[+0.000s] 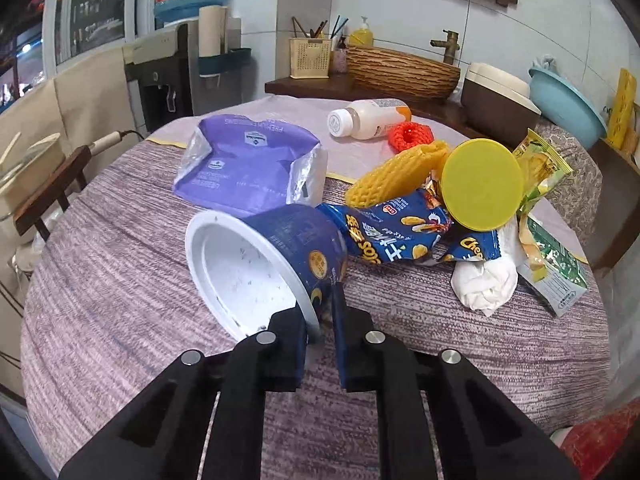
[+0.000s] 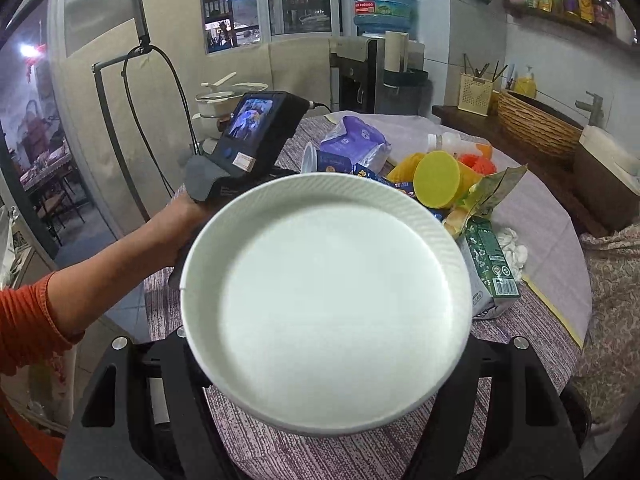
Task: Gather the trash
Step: 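Grasp the white paper bowl with the right gripper while the left gripper grasps the blue yogurt cup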
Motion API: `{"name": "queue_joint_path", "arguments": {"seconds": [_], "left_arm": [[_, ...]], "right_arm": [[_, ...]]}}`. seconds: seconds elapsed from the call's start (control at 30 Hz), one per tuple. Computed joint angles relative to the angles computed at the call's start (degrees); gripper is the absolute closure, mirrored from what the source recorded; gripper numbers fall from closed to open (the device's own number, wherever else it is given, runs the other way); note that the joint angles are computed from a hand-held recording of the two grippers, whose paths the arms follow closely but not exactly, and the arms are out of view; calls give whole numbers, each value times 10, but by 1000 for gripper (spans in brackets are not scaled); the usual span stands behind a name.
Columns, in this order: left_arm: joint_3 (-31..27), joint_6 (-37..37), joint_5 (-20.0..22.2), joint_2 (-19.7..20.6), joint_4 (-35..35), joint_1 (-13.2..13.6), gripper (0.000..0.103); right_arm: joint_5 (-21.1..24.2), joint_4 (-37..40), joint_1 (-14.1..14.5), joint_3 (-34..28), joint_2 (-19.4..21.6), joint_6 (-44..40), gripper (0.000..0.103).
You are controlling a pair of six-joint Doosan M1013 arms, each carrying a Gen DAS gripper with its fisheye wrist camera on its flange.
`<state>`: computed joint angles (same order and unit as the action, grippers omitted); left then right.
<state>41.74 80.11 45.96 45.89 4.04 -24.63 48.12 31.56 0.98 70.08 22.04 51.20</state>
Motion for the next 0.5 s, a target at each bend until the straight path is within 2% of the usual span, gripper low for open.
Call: {"name": "queue_joint_path", "arguments": {"seconds": [0.3,0.5], "left_arm": [[135,-69,-108,-84,64,-7,94],[228,-69,-180,-145,43,-16,94]], "right_arm": [[-27,80,-13,33,-13,-30,32],[-52,105,-18,67,-31,-47,32]]}}
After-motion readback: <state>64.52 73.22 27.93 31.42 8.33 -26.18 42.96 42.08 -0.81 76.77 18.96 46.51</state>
